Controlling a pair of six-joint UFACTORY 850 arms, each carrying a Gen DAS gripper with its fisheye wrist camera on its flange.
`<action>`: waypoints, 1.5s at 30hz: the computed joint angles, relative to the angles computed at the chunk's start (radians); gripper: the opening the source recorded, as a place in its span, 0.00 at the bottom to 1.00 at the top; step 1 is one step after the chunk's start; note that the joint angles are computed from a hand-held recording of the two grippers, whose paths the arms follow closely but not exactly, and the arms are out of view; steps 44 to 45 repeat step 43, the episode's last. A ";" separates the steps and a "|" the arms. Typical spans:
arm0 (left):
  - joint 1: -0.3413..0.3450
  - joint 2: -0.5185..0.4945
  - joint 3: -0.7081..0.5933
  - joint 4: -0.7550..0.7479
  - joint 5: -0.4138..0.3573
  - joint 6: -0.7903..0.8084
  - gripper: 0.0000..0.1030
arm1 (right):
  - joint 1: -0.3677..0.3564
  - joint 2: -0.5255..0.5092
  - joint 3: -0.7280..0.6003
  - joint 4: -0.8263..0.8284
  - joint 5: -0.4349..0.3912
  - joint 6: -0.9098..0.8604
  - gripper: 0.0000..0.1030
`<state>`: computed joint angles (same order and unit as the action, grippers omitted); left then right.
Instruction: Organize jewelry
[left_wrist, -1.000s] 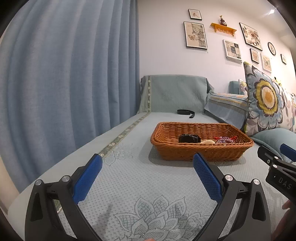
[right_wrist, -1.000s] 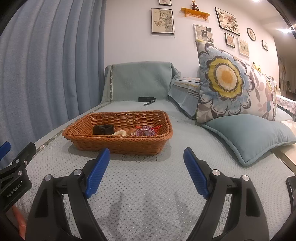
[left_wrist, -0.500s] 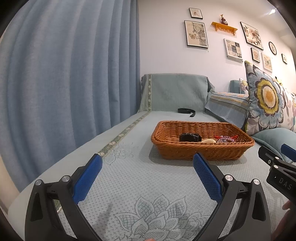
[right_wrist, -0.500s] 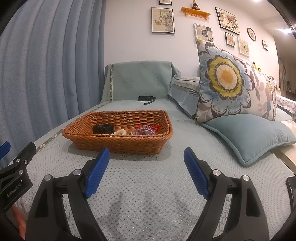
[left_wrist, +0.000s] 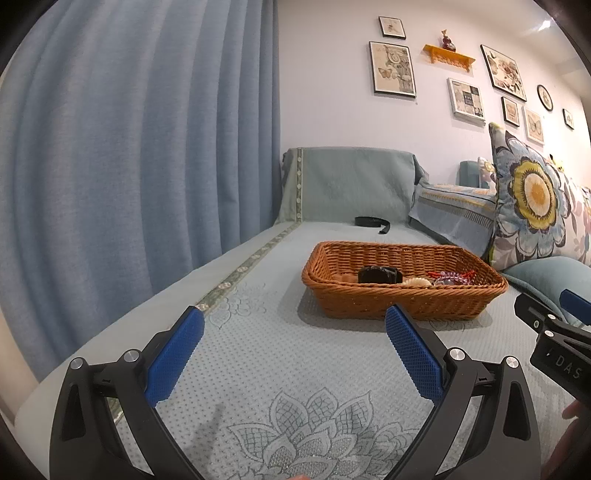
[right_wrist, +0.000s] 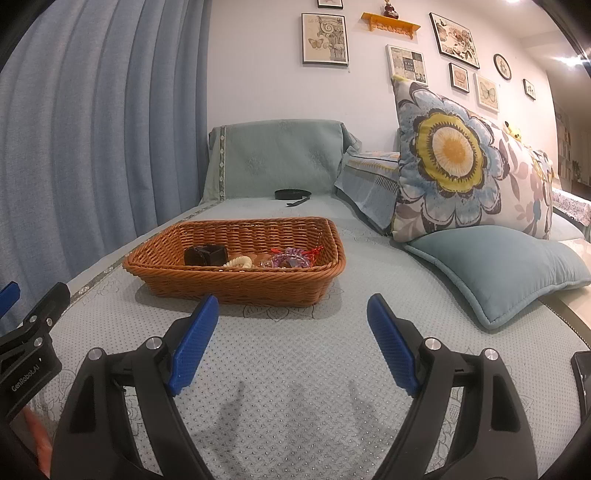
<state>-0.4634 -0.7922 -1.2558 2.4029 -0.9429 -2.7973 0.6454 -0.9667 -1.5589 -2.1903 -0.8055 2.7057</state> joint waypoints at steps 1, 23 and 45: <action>0.000 0.001 0.001 -0.001 0.001 0.001 0.92 | 0.000 0.000 0.000 0.000 0.001 0.001 0.77; -0.018 -0.014 -0.025 -0.054 0.001 0.080 0.92 | 0.000 0.004 0.003 0.005 0.005 -0.007 0.79; -0.010 -0.012 -0.027 -0.041 0.026 0.073 0.92 | -0.001 0.004 -0.002 0.010 0.014 -0.012 0.79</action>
